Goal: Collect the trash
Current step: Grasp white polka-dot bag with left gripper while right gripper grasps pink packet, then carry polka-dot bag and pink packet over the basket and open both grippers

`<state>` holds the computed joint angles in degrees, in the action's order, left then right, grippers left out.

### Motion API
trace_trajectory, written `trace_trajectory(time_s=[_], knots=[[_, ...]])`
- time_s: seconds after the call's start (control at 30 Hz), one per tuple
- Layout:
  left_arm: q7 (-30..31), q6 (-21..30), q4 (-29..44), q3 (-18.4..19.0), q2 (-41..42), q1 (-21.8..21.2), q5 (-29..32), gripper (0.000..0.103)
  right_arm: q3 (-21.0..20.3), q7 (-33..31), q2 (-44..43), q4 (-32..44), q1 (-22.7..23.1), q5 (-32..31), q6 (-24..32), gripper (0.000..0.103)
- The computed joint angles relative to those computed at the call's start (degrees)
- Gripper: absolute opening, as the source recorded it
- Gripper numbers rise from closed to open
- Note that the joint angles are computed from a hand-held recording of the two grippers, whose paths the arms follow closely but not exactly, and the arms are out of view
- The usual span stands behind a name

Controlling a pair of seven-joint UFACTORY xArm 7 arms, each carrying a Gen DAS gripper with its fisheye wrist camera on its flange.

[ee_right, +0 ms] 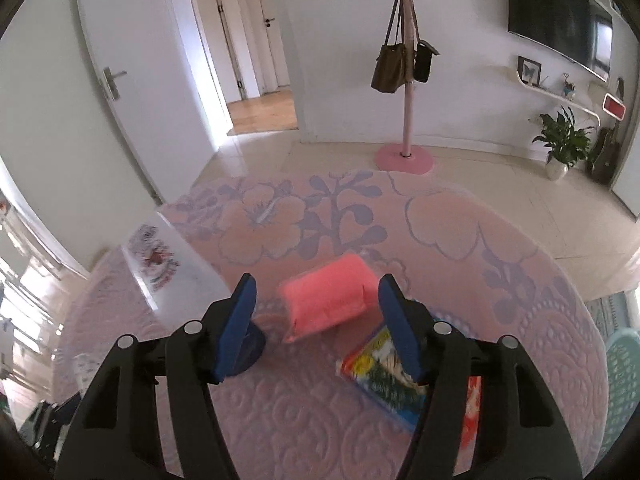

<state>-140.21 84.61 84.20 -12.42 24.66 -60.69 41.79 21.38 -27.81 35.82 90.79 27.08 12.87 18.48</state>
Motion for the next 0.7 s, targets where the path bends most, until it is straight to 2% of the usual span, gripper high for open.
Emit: trace_trajectory(time_s=[0.1,0.3,0.4,0.47,0.57,0.6,0.63,0.7], knots=[[0.43,0.08,0.12,0.04,0.11,-0.1,0.3,0.06,-3.54,2.85,1.9,2.46,3.26,-3.11,1.61,0.06],[-1.24,-0.17,-0.62,-0.22,-0.33,-0.41,1.08,0.056,-1.29,1.23,4.08,4.69,1.42,-2.09,2.65,0.06],[-0.59,-0.09,-0.21,-0.2,-0.09,-0.35,1.01,0.054,-1.47,0.58,3.54,3.59,1.78,-2.49,1.08,0.053],[-0.17,0.62,0.85,-0.16,0.52,-0.6,0.8,0.049,-2.35,1.22,3.28,2.93,2.78,-3.38,-0.24,0.05],[0.09,0.94,1.35,0.07,0.78,-0.91,0.87,0.038,-1.49,0.64,2.79,1.75,2.25,-3.63,-1.57,0.045],[-0.16,0.91,1.26,0.15,0.7,-1.05,1.07,0.031,-1.25,0.54,2.67,1.36,2.14,-3.62,-2.23,0.044],[-0.44,0.75,1.19,0.18,0.65,-1.22,1.4,0.025,-0.86,0.38,2.4,0.88,1.73,-3.44,-2.65,0.042],[-1.14,-0.08,0.41,0.23,0.18,-1.38,2.38,0.02,1.54,-0.85,2.16,0.05,-0.5,-1.8,-3.5,0.041]])
